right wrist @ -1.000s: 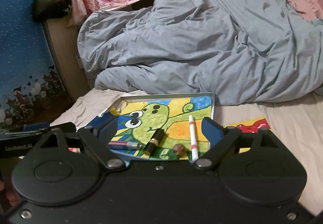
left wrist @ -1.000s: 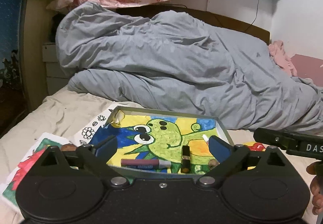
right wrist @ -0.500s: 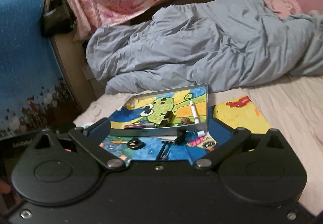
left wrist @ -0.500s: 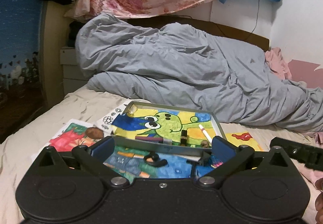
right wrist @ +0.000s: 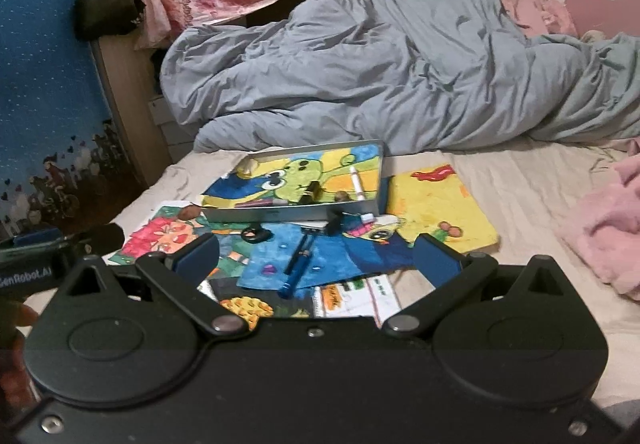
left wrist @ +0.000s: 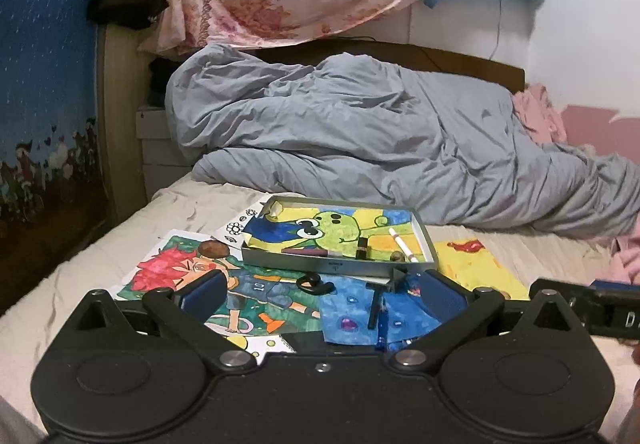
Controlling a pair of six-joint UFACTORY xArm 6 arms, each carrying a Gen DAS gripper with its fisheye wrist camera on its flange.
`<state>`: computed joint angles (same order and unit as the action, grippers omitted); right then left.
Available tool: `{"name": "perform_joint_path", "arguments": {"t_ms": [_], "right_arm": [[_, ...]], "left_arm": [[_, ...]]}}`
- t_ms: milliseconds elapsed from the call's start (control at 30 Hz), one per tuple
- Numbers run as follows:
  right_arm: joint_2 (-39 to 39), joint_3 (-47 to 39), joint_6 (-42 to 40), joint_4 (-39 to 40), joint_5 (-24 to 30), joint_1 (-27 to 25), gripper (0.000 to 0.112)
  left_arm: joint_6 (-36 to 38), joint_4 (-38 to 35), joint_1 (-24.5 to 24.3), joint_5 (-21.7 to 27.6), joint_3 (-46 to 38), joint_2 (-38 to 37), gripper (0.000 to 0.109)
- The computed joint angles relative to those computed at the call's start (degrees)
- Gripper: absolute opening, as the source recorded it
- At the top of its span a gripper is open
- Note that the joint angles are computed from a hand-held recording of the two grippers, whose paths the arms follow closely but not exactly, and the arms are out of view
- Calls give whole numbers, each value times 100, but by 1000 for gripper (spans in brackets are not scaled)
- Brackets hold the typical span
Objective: Organize rigid objects
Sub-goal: 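Lift both tools away from the tray, then move the left tool to the blue screwdriver while the right tool approaches the teal bottle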
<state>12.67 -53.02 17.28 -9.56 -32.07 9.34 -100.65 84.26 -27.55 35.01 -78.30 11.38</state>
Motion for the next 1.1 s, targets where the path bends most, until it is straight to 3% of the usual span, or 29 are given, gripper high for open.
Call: {"name": "perform_joint_path", "arguments": {"t_ms": [233, 1100], "right_arm": [[-223, 60, 4, -38, 227, -142, 103], [-507, 384, 430, -745, 129, -384, 103]], "left_arm": [[287, -297, -317, 369, -312, 139, 102], [430, -739, -719, 1196, -533, 161, 102]]}}
